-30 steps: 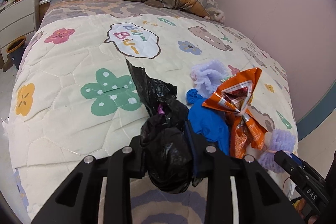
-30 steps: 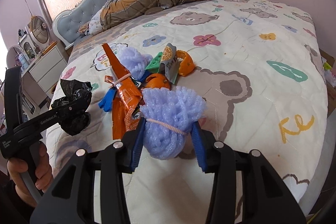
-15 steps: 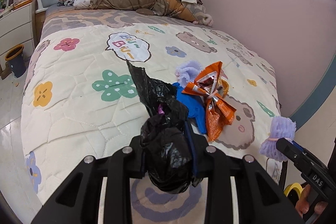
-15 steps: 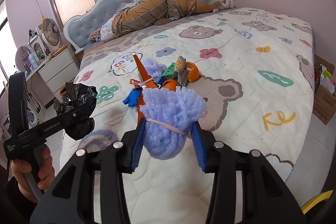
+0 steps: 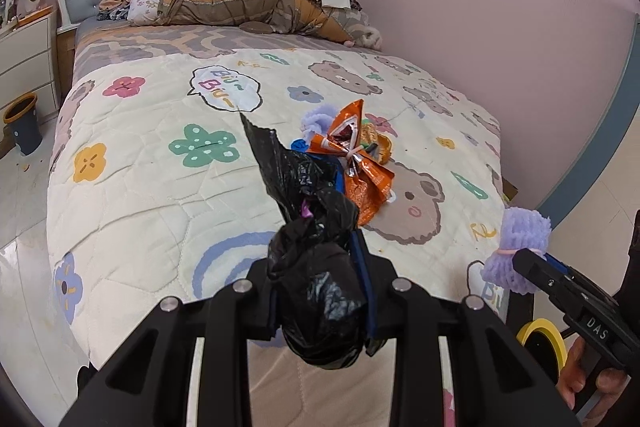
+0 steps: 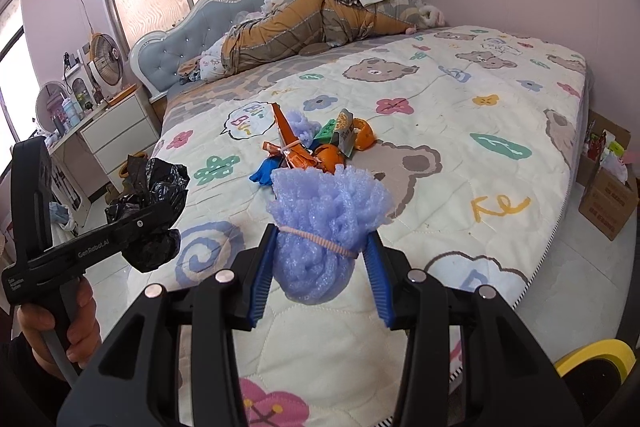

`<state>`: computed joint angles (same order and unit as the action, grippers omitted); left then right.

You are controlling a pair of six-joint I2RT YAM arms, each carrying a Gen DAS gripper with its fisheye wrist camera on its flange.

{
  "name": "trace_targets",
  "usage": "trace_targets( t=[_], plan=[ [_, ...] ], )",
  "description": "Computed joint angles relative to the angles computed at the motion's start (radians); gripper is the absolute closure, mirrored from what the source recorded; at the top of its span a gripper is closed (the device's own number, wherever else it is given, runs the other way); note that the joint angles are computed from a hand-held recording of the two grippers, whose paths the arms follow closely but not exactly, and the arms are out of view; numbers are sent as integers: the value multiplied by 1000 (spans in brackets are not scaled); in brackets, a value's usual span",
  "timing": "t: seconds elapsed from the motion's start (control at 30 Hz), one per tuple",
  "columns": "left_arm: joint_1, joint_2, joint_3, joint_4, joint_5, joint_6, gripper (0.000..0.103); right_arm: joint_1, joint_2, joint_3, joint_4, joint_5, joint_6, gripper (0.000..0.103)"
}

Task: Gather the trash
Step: 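Carry the black bag and purple mesh scrubber over the yellow-rimmed bin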

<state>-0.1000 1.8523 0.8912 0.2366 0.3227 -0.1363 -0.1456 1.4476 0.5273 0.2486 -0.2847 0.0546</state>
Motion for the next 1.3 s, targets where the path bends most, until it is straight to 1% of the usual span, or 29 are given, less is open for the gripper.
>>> trace_targets(
  t=[0.13,0.33,0.57,0.93,1.13,1.3],
  plan=[
    [-28,-65,-73,25,0,-1,75,-25,-78,-44,-27,-14,-15,62],
    [-72,-145,-145,37,6,-12,75,-91,-196,-96,-87,-51,-43,62],
    [-127,-234,-206,29,-5,-25,75,-191,-325,-138,-180,-106,-76,62],
    [-247,-335,-262,14,-38,-32,75,-451,-492,-167,-356,-255,-196,62],
    [-328,-370,-271,7,-67,-42,75,-603,-535,-163,-442,-342,-277,62],
    [-390,-387,-266,-16,-86,-42,75,-712,-540,-152,-502,-405,-344,62]
  ],
)
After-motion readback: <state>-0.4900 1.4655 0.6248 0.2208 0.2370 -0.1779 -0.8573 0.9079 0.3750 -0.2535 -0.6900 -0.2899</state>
